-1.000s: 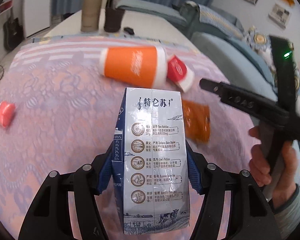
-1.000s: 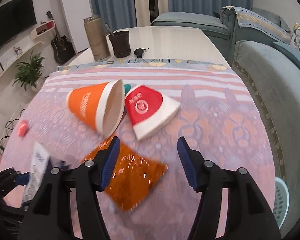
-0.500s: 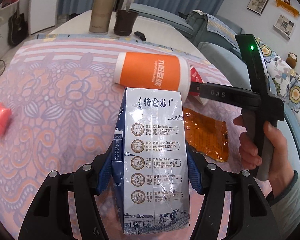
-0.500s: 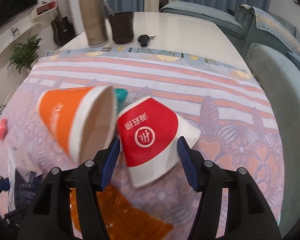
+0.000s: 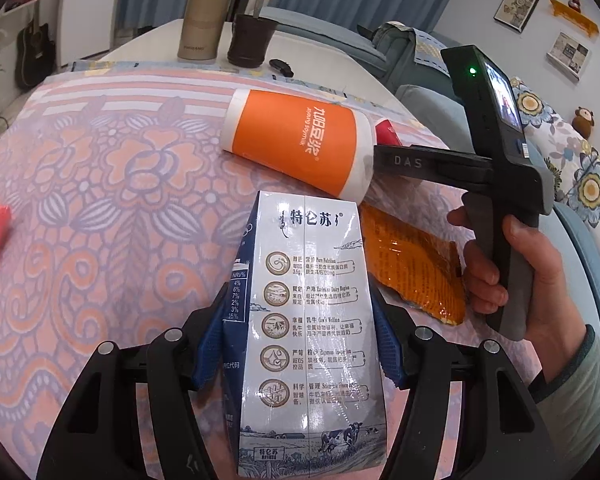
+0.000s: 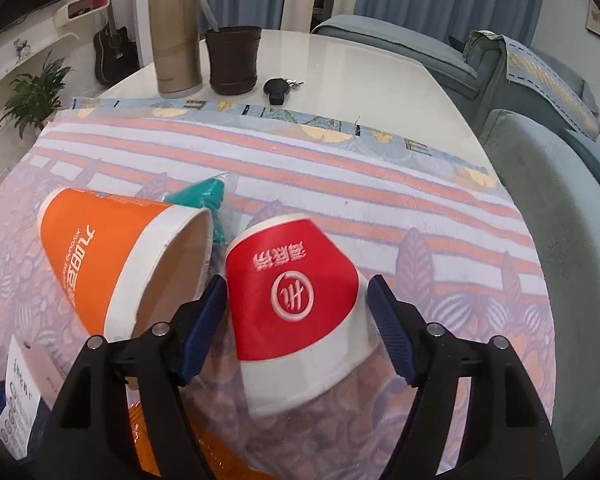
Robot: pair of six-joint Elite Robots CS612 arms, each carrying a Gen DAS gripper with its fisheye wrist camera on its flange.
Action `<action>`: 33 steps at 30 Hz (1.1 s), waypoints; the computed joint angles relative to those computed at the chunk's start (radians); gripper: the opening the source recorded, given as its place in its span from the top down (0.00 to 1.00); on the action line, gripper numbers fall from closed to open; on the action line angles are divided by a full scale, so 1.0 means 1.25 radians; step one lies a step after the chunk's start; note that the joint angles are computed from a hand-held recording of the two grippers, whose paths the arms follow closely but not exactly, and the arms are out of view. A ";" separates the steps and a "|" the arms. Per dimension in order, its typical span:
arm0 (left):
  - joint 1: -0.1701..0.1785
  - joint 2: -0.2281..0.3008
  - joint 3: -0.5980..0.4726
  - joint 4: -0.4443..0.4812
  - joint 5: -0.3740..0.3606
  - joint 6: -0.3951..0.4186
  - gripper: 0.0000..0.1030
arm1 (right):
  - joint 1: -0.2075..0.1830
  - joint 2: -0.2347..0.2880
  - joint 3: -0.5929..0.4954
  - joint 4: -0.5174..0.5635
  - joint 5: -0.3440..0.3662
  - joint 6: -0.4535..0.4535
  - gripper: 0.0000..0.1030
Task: Collect trash
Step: 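Grasp the white milk carton with the left gripper while the right grasps the red paper cup, then carry carton and cup over the blue wastebasket and open both grippers to drop them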
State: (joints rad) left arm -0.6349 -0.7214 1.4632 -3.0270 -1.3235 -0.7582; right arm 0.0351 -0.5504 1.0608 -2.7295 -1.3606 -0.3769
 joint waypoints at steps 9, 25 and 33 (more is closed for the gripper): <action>-0.001 -0.004 0.015 -0.049 -0.010 -0.003 0.41 | -0.013 -0.037 0.060 -0.044 0.044 0.005 0.57; -0.031 -0.034 0.028 -0.111 0.010 0.046 0.41 | -0.141 -0.180 0.316 -0.235 0.278 0.182 0.65; -0.070 -0.018 -0.069 -0.124 0.006 0.177 0.41 | -0.204 -0.255 0.435 -0.365 0.262 0.208 0.65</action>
State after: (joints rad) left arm -0.7219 -0.7438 1.3769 -3.1821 -1.3163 -0.5373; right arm -0.2197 -0.8685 1.6042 -3.1861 -1.0331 -0.1164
